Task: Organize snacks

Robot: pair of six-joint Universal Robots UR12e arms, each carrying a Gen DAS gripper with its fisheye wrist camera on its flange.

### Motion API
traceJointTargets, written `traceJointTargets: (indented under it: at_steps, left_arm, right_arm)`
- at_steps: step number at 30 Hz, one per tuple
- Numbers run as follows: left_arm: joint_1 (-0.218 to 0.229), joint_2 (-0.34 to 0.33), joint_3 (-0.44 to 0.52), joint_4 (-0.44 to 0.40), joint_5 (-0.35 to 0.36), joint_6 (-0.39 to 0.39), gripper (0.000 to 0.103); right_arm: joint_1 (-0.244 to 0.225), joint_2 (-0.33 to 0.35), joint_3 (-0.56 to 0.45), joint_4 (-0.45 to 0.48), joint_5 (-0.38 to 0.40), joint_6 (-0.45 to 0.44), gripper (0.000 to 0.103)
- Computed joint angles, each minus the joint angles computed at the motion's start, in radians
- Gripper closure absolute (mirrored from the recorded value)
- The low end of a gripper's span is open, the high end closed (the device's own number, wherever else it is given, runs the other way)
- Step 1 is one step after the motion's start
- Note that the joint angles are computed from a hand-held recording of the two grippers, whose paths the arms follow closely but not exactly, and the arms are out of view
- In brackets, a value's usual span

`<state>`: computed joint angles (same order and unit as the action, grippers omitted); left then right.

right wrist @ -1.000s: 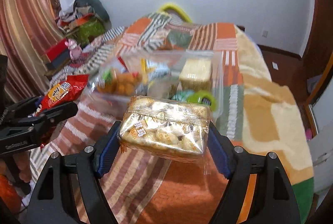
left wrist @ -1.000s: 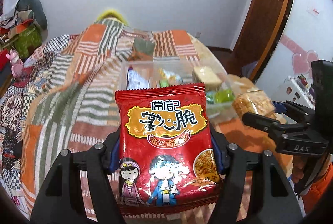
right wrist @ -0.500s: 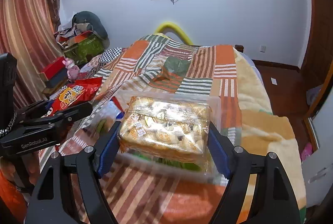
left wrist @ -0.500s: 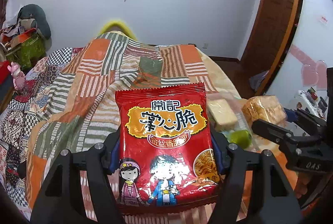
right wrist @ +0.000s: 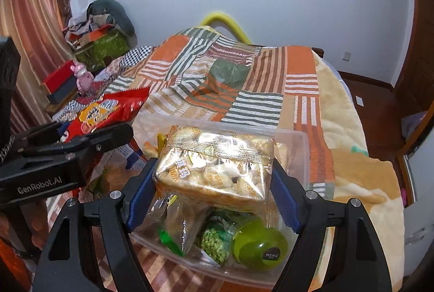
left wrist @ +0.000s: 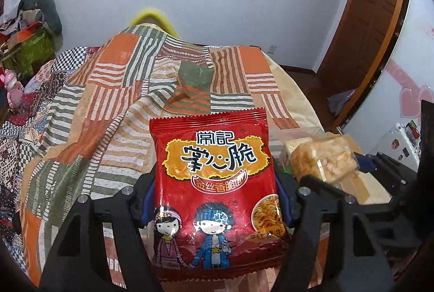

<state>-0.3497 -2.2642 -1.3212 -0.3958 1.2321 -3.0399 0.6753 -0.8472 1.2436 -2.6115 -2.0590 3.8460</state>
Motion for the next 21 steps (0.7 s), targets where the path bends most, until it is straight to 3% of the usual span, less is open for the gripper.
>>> traceJointTargets:
  at_steps: [4, 10, 14, 21]
  left_arm:
    - [-0.003, 0.005, -0.002, -0.009, 0.008, 0.011, 0.026]
    - [0.008, 0.048, -0.054, 0.054, -0.02, -0.009, 0.02]
    - [0.016, 0.098, -0.117, 0.127, -0.032, -0.016, 0.02]
    - [0.031, 0.213, -0.267, 0.324, -0.026, -0.019, 0.02]
  right_arm:
    - [0.008, -0.009, 0.009, -0.011, -0.022, -0.01, 0.026]
    - [0.027, -0.037, 0.038, -0.048, -0.071, -0.029, 0.023]
    - [0.046, -0.06, 0.056, -0.08, -0.113, -0.035, 0.024]
    - [0.098, -0.102, 0.083, -0.17, -0.221, -0.062, 0.024]
